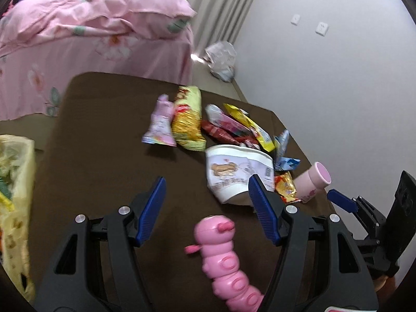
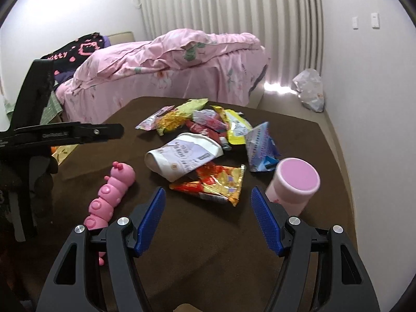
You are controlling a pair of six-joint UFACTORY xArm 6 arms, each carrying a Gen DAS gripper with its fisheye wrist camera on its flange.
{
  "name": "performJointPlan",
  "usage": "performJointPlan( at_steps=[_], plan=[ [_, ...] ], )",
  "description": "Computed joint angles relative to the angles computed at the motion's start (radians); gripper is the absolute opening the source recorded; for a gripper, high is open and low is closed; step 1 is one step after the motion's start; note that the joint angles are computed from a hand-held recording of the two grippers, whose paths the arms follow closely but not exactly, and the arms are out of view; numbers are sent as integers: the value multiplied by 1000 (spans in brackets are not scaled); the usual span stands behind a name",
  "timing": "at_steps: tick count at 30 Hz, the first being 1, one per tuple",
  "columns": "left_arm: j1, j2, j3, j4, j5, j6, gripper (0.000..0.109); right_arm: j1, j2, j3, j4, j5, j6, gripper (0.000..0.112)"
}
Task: Collect trash
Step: 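Move both tools back over the table toward the white snack cup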
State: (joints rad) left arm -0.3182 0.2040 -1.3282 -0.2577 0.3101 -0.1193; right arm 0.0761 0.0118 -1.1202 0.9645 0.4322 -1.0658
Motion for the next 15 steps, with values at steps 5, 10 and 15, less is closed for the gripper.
performJointPlan(
  at_steps=[5,10,15],
  plan=[
    [-38,84,-133,28,119,58,67,-16,-46,76,48,-21,68,65],
    [-57,200,-290,218,232,-60,69,-21,-85,135,-19,-50,163,65],
    [-30,213,-308,120,257,-47,53,-17,-103,142,-45,-63,132,65]
  ],
)
